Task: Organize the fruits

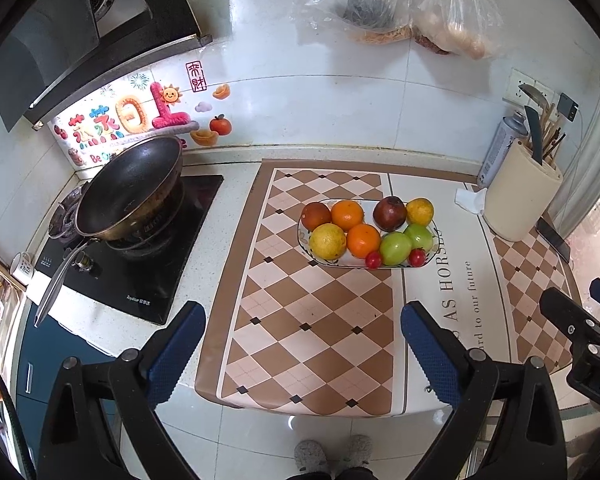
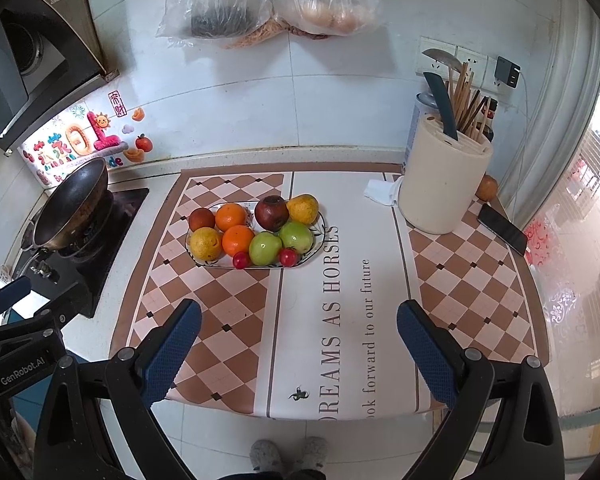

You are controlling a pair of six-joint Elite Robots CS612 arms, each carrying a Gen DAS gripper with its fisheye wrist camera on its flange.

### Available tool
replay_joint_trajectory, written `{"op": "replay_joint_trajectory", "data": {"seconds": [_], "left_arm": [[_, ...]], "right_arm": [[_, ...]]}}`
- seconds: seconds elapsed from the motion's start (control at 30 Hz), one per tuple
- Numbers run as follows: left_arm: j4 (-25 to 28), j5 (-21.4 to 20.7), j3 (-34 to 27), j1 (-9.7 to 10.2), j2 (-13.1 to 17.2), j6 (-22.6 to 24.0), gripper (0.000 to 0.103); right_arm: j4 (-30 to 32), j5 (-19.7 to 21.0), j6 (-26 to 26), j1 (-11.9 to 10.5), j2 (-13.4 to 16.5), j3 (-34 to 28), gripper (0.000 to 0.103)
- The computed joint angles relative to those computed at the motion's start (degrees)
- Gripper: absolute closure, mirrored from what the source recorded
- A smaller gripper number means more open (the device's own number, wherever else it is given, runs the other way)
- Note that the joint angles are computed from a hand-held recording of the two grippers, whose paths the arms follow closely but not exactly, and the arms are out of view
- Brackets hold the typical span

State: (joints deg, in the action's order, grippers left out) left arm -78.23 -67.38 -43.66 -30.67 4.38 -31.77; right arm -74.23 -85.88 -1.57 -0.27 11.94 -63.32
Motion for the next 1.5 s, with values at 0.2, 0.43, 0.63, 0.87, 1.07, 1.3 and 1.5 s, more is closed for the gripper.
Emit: {"op": "replay_joint_trajectory", "data": {"seconds": [0.2,0.43,0.63,0.87,1.07,1.3,1.5], "left_arm": [[-0.1,-0.1,-0.3,-0.04,0.1,0.0,0.003],[-0.2,0.2,-1.0,-0.23,0.3,-0.3,0.003],[-0.2,-0.2,-1.1,-0.16,0.2,-0.2,0.003],[-0.2,-0.6,-0.9,-0.22,0.0,-0.4,0.003],[-0.3,-0.6,-1.4,-0.30,0.3,-0.2,0.003],[-0.5,-0.8,-1.5,-0.32,0.3,-0.1,0.003],[-0.5,-1.0,-1.6,-0.29,0.3,0.1,0.003]], "right_arm": [[0.1,-0.2,-0.2,0.1,-0.1,-0.1,0.002],[0.2,-0.3,-0.2,0.1,0.0,-0.2,0.002],[0.3,-0.3,0.0,0.1,-0.1,-0.3,0.002],[0.5,0.0,-0.4,0.1,-0.3,-0.1,0.002],[0.5,0.3,-1.2,-0.1,-0.4,0.0,0.002],[0.1,0.1,-1.5,0.0,-0.4,0.3,0.002],[0.0,0.1,-1.7,-0.1,-0.5,0.5,0.002]]}}
